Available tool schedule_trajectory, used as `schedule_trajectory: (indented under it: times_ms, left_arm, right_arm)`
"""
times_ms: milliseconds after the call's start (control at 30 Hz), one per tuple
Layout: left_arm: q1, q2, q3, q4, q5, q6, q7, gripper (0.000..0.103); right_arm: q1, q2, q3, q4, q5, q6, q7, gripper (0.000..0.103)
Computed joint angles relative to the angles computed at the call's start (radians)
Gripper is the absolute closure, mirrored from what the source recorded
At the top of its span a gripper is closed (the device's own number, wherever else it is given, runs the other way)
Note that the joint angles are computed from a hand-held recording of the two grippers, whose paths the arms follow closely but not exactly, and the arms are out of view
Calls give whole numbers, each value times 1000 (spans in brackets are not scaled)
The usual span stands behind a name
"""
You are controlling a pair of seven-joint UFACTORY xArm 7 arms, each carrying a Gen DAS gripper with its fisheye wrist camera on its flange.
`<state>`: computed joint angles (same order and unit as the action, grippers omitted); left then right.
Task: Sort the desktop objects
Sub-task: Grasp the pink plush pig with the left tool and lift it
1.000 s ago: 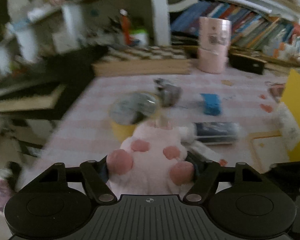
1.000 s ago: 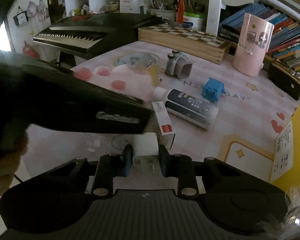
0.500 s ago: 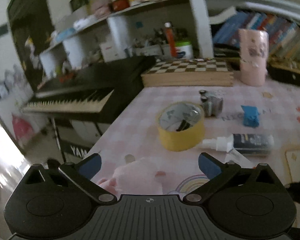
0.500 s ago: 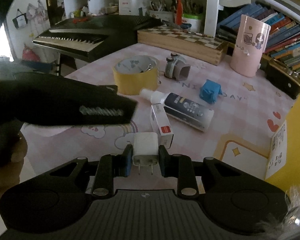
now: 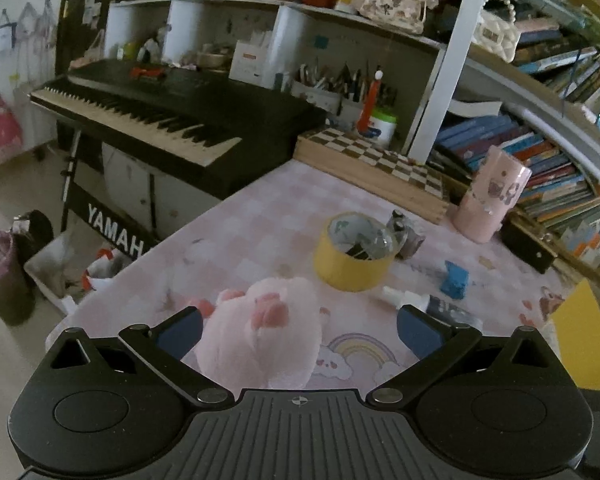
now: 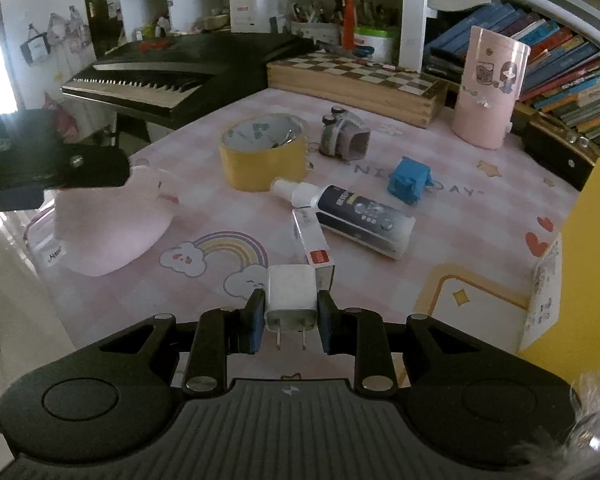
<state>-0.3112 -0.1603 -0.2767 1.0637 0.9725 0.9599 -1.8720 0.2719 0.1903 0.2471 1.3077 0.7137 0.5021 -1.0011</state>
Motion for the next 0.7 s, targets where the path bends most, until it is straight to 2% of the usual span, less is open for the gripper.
schedule_trajectory:
  times_ms: [133, 300, 367, 467, 500, 533, 600, 700]
  left_arm:
    - [-3, -21, -7, -19, 27, -35, -17, 0]
    - [26, -58, -8, -65, 123, -155, -100, 0]
    - [46, -74, -1, -93, 175, -242, -153, 0]
    - [99, -93, 22, -141, 304, -457, -288, 0]
    - [101, -91, 33, -142, 300, -490, -282, 0]
    - [106, -86, 23, -135, 260, -482, -234, 0]
    - [93, -67, -4, -97, 165, -377, -101, 0]
    - [78, -50, -33, -58, 152, -273, -28, 0]
  right_arm:
    - [-8, -19, 6, -10, 45, 3, -40, 79]
    - [-5, -48, 7, -23, 125, -3, -131, 78]
    - [-1, -58, 4, -29, 155, -6, -165, 79]
    - [9, -63, -5, -28, 175, -10, -182, 79]
    - [11, -64, -8, -27, 176, -11, -180, 79]
    - [13, -63, -11, -25, 177, -11, -176, 79]
    - [15, -61, -15, -22, 178, -11, -169, 79]
    - [16, -58, -18, -18, 173, -8, -153, 79]
